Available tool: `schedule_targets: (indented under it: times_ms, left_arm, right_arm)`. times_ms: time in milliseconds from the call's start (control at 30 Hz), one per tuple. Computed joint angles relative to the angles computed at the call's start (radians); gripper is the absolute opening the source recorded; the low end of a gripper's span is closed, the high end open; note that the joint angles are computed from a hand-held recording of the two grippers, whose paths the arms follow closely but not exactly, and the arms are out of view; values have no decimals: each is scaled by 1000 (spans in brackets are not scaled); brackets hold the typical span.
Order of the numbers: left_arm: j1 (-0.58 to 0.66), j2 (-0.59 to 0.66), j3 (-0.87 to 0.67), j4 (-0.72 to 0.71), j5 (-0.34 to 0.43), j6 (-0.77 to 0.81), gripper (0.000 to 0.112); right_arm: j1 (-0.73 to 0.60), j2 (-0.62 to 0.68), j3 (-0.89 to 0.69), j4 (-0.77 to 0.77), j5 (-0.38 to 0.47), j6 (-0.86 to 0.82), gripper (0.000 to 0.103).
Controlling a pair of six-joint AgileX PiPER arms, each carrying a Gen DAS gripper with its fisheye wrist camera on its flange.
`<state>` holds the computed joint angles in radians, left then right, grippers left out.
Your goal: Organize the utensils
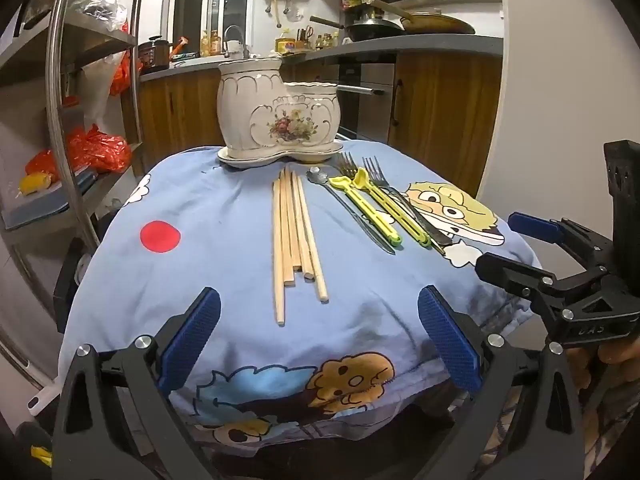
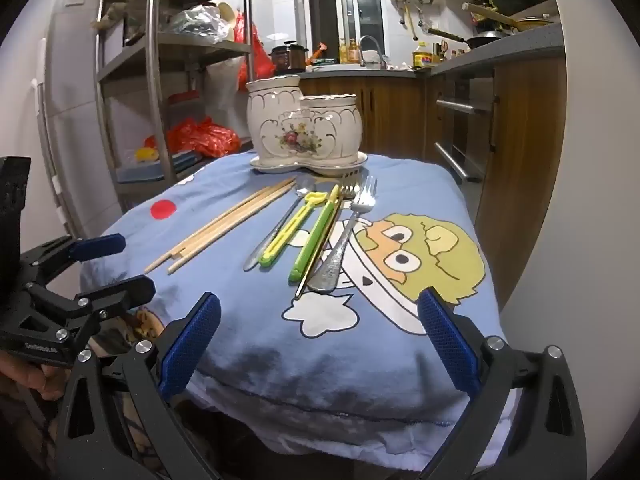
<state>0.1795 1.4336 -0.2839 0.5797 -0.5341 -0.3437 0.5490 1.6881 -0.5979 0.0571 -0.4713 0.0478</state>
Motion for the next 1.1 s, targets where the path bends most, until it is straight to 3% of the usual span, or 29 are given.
schedule_targets:
  times_ms: [100, 267, 367, 533, 1100]
  left_arm:
    - [-43, 11, 9, -125, -8, 105, 97]
    - [-76, 5, 7, -201, 8, 145, 97]
    - [-14, 8, 2, -81, -6, 56, 97]
    - [3, 10, -1, -47, -6, 30, 97]
    - [-21, 34, -4, -102, -13, 75, 97]
  right_arm:
    - [-1, 3, -1, -7, -3, 7, 98]
    - [3, 3, 4, 3, -16, 0, 98]
    - [4, 4, 4, 5, -18, -2, 98]
    - [5, 3, 5, 7, -18, -3, 98]
    - [8, 3, 6, 12, -22, -6, 98]
